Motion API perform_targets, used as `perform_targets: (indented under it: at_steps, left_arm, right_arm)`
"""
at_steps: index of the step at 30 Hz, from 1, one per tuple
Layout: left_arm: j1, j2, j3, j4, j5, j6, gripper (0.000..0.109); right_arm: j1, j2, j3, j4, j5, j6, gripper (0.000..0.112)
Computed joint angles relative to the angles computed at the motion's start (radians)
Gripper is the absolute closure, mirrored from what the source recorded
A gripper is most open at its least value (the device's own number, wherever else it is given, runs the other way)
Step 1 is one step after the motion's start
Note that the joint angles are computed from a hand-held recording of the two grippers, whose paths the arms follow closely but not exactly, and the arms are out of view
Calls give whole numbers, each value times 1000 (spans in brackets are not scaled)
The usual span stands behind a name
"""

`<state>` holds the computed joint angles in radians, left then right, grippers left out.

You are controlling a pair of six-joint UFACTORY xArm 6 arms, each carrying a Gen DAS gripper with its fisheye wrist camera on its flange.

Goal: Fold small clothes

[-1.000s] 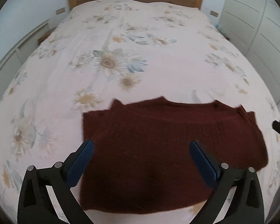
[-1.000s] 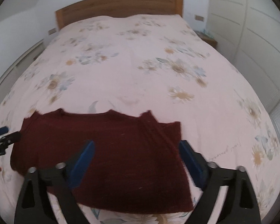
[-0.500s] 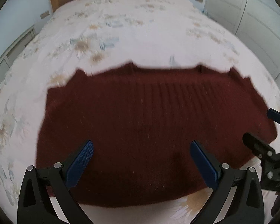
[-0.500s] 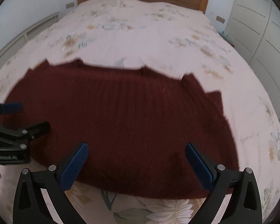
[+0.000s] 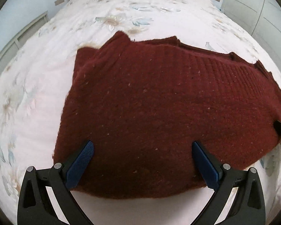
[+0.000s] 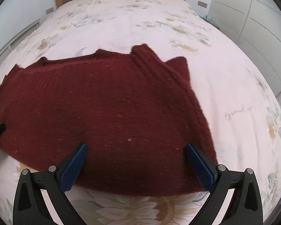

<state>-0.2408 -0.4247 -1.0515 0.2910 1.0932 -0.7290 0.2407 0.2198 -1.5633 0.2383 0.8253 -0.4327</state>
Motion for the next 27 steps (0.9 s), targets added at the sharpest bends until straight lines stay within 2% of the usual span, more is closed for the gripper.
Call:
perform_targets:
  at_steps: [10, 14, 19, 23, 27]
  left_arm:
    - [-7, -19, 32, 7, -18, -27, 6]
    - [1, -37, 50, -22, -43, 4, 6]
    - [12, -50, -4, -96, 28, 64, 7]
    - [79, -137, 1, -150, 23, 74, 7]
    - [183, -165, -9, -198, 70, 114, 7]
  right_arm:
    - [-14, 1, 13, 41, 0, -22, 10]
    - [-13, 0, -30, 4, 71, -2, 10]
    - [-7, -52, -30, -28, 101, -24, 10]
    - [-23, -119, 2, -18, 129, -73, 10]
    - [-48, -174, 39, 4, 156, -76, 10]
